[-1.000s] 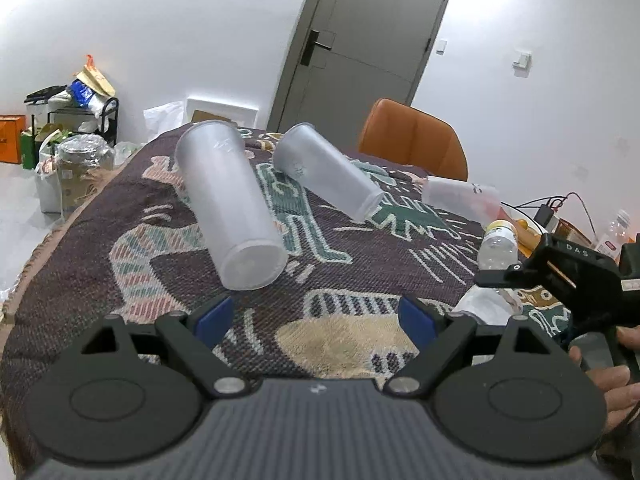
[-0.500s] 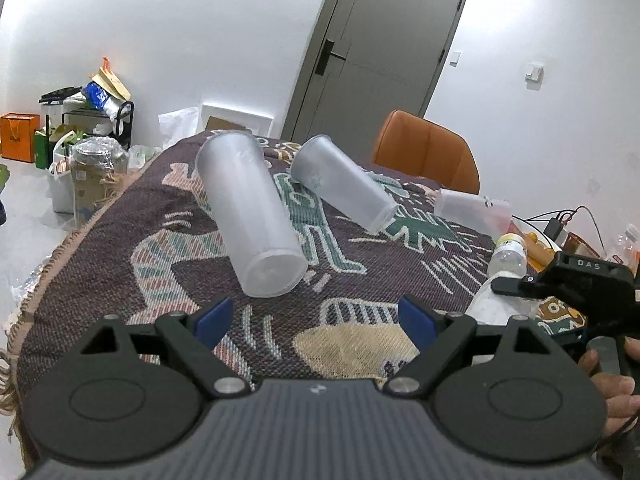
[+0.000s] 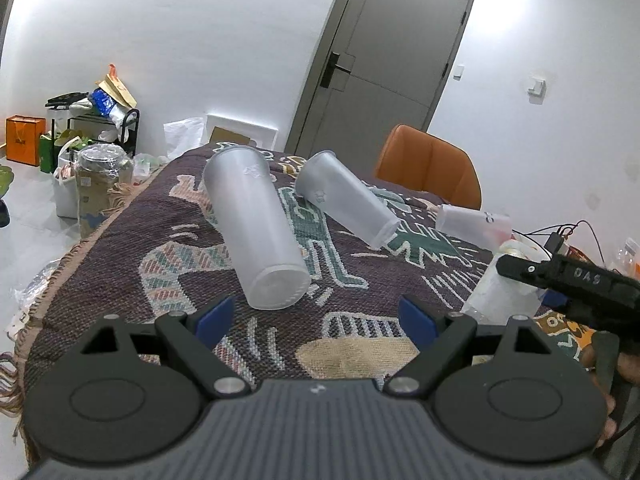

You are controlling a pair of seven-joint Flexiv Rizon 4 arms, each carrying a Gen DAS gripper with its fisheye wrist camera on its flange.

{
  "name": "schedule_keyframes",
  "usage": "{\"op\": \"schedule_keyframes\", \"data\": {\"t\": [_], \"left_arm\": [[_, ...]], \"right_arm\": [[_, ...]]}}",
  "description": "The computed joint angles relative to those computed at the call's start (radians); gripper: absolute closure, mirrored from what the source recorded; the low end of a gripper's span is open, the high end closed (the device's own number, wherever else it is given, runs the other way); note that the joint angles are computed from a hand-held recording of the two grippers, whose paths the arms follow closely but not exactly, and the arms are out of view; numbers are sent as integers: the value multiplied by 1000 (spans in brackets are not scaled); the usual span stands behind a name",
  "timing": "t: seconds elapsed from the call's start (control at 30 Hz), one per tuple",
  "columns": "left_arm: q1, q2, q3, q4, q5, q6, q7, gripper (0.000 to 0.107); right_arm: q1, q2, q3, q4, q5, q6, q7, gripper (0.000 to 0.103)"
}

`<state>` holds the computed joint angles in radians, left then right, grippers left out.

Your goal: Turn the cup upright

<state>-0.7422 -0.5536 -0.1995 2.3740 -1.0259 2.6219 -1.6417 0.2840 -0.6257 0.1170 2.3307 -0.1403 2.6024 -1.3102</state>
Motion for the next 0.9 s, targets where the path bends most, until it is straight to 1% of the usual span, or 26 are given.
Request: {"op": "schedule_keyframes", "data": {"t": [0.13, 0.2, 0.3, 0.47, 0.6, 0.67, 0.7, 0.8, 0.87, 0.9], "left_arm": [[4, 9, 3, 30, -4, 17, -41, 19], [9, 14, 4, 48, -1, 22, -69, 19], [11, 16, 5, 67, -4, 29, -98, 19], [18, 19, 10, 92, 20, 30, -135, 18], [19, 18, 14, 97, 35, 22, -137, 18], [17, 16, 14, 89, 27, 11, -124, 18], [16, 17, 12, 81, 20, -1, -114, 18], [-1, 16, 10, 55, -13, -13, -70, 18], [-15, 12, 7, 37, -33, -4, -39, 18], [-23, 9, 4, 27, -48, 3, -23, 18]], "right_arm": [[97, -26, -30, -19, 104, 48, -137, 40], [132, -38, -38, -27, 145, 69, -195, 40], [171, -54, -41, -43, 198, 85, -254, 40], [223, -85, -50, -78, 284, 78, -318, 39], [227, -85, -43, -57, 292, 95, -342, 34], [223, -79, -36, -44, 283, 91, -343, 30], [219, -73, -33, -38, 282, 84, -338, 30], [181, -56, -20, -15, 238, 71, -304, 26], [163, -47, -14, 1, 220, 72, -286, 20], [151, -43, -10, 11, 206, 79, -276, 18]]}}
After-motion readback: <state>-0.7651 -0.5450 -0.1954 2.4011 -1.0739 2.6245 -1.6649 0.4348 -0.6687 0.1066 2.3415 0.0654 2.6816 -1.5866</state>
